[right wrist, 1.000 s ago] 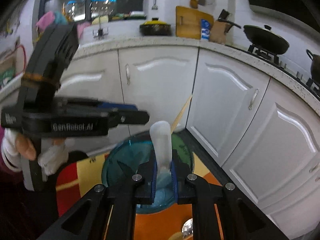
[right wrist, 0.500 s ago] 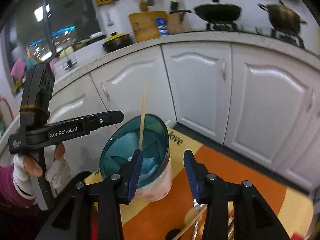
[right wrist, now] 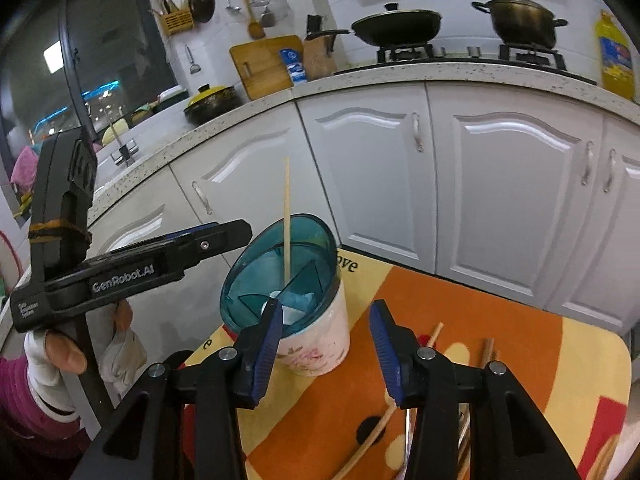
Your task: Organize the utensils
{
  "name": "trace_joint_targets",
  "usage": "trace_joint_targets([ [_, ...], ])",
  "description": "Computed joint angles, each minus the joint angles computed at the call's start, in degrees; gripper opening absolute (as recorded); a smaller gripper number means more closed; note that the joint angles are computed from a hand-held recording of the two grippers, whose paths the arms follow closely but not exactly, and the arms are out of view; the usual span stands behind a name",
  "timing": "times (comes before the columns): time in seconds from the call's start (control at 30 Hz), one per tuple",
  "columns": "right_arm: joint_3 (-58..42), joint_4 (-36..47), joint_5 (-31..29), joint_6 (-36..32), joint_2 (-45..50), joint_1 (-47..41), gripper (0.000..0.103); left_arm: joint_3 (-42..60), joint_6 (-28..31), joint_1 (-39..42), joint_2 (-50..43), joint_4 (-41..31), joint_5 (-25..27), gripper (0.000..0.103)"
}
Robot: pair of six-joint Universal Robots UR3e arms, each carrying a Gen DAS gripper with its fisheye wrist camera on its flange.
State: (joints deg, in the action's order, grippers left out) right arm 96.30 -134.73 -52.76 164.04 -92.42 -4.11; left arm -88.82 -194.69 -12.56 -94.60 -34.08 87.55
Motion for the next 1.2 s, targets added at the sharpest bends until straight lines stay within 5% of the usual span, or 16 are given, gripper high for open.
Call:
trace_joint_targets([
  [0.3,5.80,4.74,0.25,-2.41,-8.92,-5.91,0.045,3.90,0.84,-7.17,-2.32,-2.12,4.00,0.050],
  [0.73,16.27,18.16,3.41,-11.27,-23.68,-22.67,0.048,3.23,1.74,-11.16,-3.69,-4.94,0.00,0.050],
  [1.2,22.50,15.46,1.63,-12.40,-20.86,-24.52,0.048,3.04,3.18,-14.59,-9.03,-10.59,-0.42,0.050],
])
